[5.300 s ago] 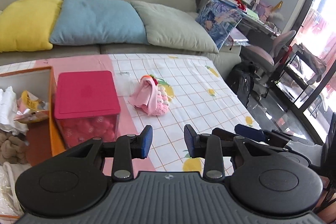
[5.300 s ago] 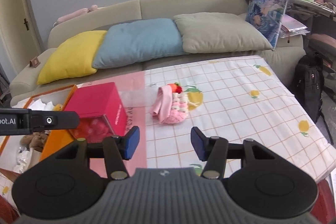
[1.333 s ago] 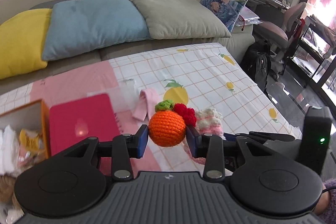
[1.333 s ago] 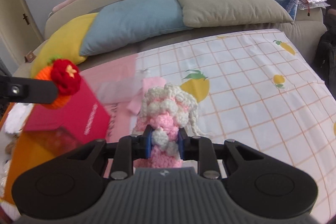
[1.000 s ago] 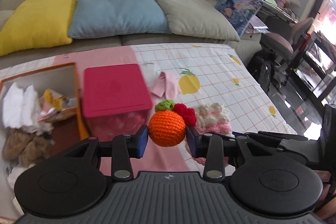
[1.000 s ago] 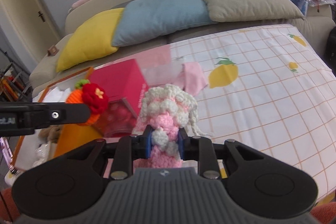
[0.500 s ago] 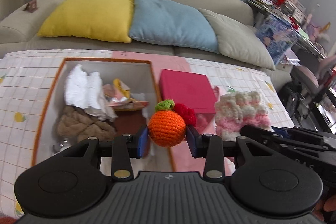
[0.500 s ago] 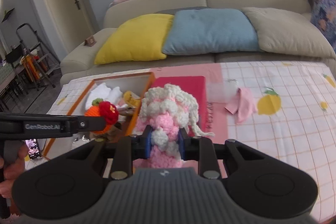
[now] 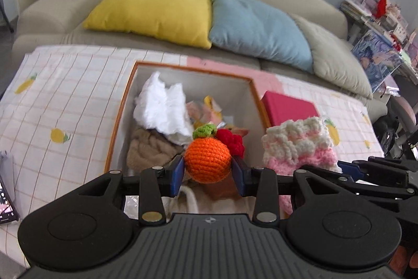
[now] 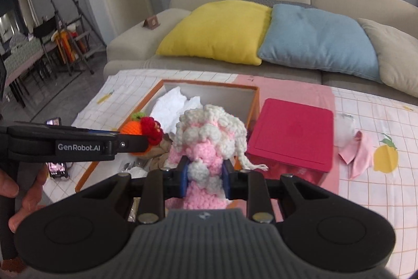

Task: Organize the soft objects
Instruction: 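Carry the orange fruit and pink crocheted pouch into the white box with both tools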

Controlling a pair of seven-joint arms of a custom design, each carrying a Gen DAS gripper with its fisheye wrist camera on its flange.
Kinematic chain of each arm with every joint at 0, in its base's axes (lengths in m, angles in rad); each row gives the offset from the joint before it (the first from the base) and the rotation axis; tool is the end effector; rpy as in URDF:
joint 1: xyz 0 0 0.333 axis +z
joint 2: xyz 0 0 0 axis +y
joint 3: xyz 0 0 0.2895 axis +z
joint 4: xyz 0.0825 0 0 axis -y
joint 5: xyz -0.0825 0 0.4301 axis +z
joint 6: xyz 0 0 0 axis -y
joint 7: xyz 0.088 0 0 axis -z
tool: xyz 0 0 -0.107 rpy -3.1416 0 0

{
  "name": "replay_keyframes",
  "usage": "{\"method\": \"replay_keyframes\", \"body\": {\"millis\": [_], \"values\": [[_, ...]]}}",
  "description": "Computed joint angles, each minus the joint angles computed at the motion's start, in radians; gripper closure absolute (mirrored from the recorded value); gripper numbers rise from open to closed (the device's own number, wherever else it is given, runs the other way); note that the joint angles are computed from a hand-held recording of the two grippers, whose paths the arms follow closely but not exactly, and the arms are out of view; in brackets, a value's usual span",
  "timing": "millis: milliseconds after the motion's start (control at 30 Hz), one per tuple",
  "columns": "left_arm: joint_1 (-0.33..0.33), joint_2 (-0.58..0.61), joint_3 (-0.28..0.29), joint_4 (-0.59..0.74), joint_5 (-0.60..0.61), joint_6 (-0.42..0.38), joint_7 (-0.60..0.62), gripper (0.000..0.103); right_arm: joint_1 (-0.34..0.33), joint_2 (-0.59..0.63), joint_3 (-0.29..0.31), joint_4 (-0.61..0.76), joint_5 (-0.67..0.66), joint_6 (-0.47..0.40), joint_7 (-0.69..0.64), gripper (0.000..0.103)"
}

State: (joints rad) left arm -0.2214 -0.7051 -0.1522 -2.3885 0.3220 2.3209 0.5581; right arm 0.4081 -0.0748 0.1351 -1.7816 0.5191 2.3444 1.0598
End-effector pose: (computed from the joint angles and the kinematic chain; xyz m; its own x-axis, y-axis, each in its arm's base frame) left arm 0.4157 -0.1682 0.6046 0.3880 -0.8909 0.2362 -0.6404 -0.4449 -0.6260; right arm 0.5365 0.3358 0.6191 0.7606 -0.6257 -0.1731 -0.5527 -0.4842 -0.6783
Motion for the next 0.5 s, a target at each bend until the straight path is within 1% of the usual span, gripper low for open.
{"method": "replay_keyframes", "body": {"millis": [100, 233, 400, 433, 500], "values": [[-0.009, 0.025, 0.019, 0.021, -0.023, -0.059, 0.043, 0.059, 0.007, 0.053, 0.009, 0.060, -0.059, -0.056, 0.004, 0.079], [-0.025, 0.053, 0.046, 0.036, -0.072, -0.101, 0.123, 0.059, 0.024, 0.096, 0.019, 0.112, -0.141, -0.140, -0.036, 0.079], [-0.013, 0.098, 0.026, 0.091, -0.079, -0.232, 0.184, 0.059, 0.046, 0.170, 0.022, 0.201, -0.213, -0.272, -0.052, 0.079], [-0.015, 0.103, 0.028, 0.098, -0.086, -0.248, 0.199, 0.059, 0.053, 0.195, 0.022, 0.233, -0.238, -0.304, -0.041, 0.078], [-0.022, 0.108, 0.038, 0.103, -0.113, -0.268, 0.228, 0.059, 0.063, 0.224, 0.021, 0.265, -0.262, -0.336, -0.042, 0.078]]}}
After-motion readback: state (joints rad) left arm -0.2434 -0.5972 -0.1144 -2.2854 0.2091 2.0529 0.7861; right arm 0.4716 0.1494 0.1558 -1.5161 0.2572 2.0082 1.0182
